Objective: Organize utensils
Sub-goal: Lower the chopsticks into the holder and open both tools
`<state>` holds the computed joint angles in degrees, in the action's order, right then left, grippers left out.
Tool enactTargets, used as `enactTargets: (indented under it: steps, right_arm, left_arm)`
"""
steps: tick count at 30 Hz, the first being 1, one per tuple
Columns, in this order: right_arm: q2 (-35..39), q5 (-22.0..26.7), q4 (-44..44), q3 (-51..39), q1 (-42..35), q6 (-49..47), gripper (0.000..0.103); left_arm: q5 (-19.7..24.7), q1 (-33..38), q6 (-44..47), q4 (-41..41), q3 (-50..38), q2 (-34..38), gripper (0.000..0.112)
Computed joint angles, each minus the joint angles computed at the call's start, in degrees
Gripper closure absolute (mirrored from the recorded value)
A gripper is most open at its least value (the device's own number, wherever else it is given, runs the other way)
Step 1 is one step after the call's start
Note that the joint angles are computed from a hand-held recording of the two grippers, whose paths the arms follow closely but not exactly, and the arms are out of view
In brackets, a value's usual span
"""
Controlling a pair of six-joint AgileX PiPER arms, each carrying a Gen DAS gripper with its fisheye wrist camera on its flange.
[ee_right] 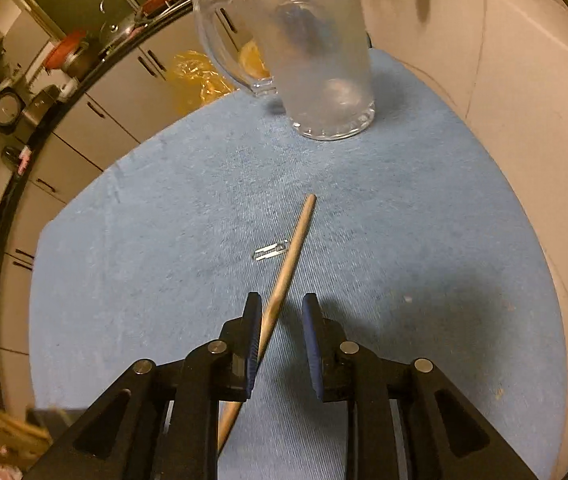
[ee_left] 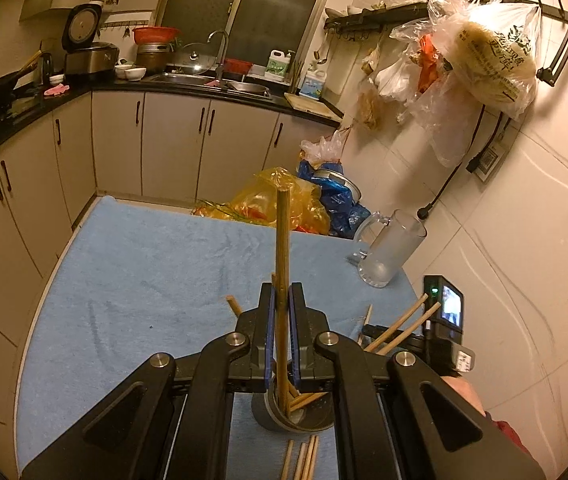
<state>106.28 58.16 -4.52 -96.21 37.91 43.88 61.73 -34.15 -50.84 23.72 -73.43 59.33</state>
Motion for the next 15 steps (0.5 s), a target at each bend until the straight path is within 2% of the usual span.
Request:
enactTargets:
  steps: [3,5,7,10,12,15]
  right_arm:
    - [3.4,2.4,-1.9,-3.3,1.6,-0.1,0.082]
    - [4.8,3.7,-4.9,-4.8,2.9,1.2,0.09]
    - [5.3,5.1,-5.7,-5.7,3.4,1.0,0.092]
    - [1.9,2.0,-2.6,-0.9,1.6,1.5,0.096]
    - [-3.6,-2.5,-1.5,5.9,0.7,2.7,0.096]
    - [-10.4,-6.1,-2.6,11.6,1.0,6.0,0.096]
  left_arm:
    - [-0.9,1.3,0.9,-1.1,0.5,-0.1,0.106]
    - [-1.1,1.6,1.2,-1.5,0.6,0.1,0.106]
    - [-1.1,1.4,1.0,-1.4,0.6,0.3,0.106]
    - [-0.9,0.7,0.2,-0.5,0.8,0.4,0.106]
    - [-0.8,0.3,-0.3,-0.2,1.2,0.2,0.106]
    - [-0.7,0.1,-1.0,-0.1,1.5,0.3,0.106]
